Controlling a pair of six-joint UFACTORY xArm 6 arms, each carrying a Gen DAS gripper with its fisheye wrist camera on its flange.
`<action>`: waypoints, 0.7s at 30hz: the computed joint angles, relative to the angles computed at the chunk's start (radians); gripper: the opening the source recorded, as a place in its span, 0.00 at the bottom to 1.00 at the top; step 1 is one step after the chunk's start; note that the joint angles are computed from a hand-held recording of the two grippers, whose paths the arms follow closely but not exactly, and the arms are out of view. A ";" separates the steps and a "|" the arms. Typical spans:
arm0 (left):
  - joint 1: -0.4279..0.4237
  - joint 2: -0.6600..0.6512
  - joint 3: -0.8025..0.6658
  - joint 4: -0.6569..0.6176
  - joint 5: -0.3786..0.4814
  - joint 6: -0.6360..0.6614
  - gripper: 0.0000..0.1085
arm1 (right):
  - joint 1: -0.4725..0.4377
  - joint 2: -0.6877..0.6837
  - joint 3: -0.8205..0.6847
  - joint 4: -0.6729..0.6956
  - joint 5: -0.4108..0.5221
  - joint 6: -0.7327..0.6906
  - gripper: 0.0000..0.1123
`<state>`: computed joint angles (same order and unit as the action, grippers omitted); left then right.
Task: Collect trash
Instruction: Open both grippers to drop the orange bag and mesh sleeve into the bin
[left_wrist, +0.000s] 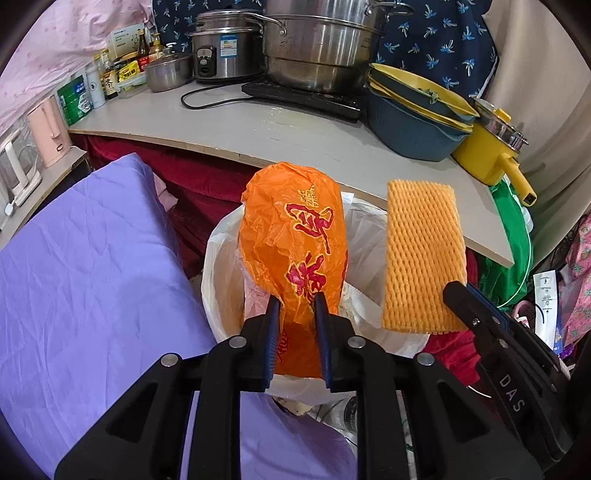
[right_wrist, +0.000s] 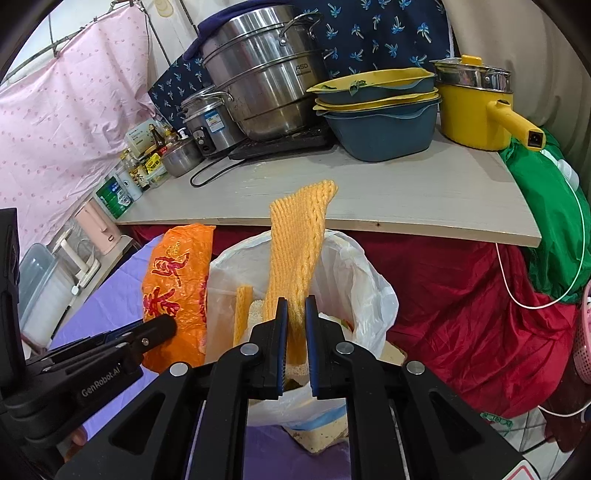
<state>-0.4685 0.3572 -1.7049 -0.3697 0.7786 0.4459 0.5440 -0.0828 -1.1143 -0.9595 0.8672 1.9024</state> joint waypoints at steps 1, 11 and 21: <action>-0.001 0.008 -0.009 0.003 0.001 -0.002 0.18 | -0.008 0.008 -0.003 0.003 -0.009 -0.005 0.08; 0.004 0.061 -0.058 -0.002 -0.040 -0.011 0.42 | -0.051 0.075 -0.056 -0.007 -0.068 -0.050 0.17; 0.043 0.049 -0.060 -0.040 -0.067 -0.029 0.55 | -0.009 0.036 -0.056 -0.035 0.007 -0.028 0.41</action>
